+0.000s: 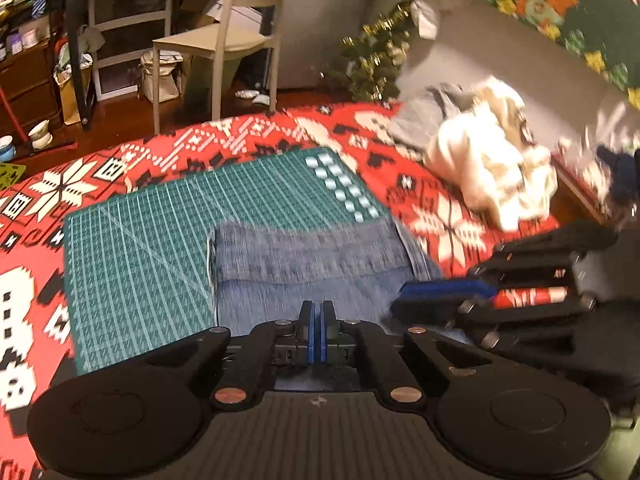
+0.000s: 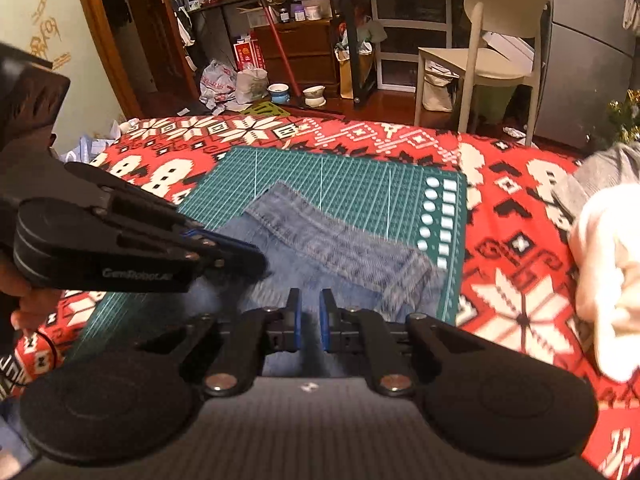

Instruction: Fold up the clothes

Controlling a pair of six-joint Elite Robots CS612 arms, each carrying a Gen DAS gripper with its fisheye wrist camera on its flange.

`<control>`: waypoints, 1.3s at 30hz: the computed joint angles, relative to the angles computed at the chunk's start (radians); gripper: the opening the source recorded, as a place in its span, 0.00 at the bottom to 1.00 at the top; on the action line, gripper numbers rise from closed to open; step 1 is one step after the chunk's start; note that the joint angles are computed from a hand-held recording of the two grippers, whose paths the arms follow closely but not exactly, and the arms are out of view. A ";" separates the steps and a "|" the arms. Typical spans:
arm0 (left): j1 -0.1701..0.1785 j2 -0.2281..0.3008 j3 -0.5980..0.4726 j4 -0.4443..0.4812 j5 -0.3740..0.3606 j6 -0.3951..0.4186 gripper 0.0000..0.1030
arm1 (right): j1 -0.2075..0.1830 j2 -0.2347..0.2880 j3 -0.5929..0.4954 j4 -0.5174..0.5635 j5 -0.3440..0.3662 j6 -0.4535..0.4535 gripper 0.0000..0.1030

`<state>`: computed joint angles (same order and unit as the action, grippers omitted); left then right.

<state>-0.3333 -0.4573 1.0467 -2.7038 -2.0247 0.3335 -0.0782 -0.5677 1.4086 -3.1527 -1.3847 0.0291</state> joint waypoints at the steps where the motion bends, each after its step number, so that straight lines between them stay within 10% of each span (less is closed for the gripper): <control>1: 0.001 -0.009 0.016 0.003 0.005 0.013 0.02 | 0.000 -0.007 0.016 -0.005 -0.007 0.002 0.09; 15: 0.014 -0.075 0.164 -0.041 0.060 0.036 0.03 | -0.021 -0.075 0.198 -0.069 -0.031 0.063 0.10; 39: 0.020 -0.061 0.143 -0.083 0.052 -0.017 0.06 | -0.012 -0.060 0.168 -0.077 -0.091 0.089 0.11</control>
